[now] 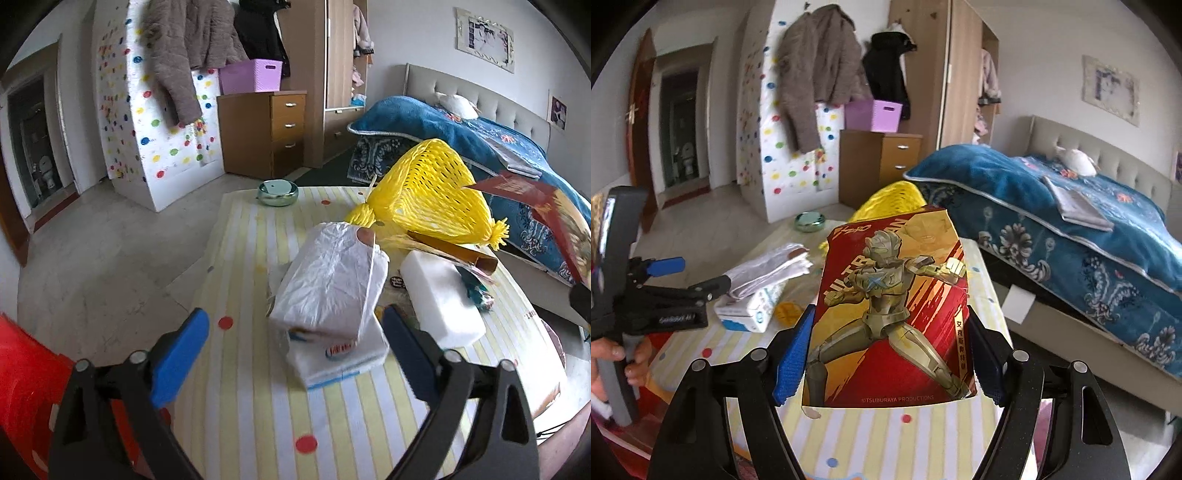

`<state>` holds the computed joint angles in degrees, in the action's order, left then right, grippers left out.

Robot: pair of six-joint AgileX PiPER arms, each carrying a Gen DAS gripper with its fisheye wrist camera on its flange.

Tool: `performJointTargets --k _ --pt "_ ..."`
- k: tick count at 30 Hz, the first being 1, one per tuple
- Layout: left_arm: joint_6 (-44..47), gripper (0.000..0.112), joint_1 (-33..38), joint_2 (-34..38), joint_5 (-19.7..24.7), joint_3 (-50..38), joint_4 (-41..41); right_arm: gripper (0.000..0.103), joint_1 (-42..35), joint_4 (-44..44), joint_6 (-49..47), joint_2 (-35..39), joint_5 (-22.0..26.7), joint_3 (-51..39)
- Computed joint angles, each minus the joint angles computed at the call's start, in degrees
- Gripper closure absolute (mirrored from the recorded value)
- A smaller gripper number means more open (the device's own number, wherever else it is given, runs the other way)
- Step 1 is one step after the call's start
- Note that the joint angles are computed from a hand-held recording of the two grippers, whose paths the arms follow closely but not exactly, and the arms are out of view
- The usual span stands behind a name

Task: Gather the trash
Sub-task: 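Carry the red box to the bin with the right gripper while the left gripper grasps the white tissue pack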

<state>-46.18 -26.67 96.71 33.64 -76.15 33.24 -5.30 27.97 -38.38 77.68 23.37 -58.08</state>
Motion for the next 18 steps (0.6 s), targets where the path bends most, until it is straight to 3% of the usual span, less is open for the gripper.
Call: performJointTargets --k 7,15,18 --pt "13.32 0.025 3.17 5.83 0.05 -5.76 -11.72 0.028 -1.86 -0.36 1.27 2.02 1.44 -1.43" --pt "20.03 0.048 4.28 5.90 -2.19 -4.94 -18.44 0.028 -1.67 -1.11 2.17 2.30 1.20 -1.41" --pt "20.82 0.066 3.98 5.17 -3.00 -4.44 -18.35 0.028 -1.70 -1.08 2.22 2.28 1.24 -1.48"
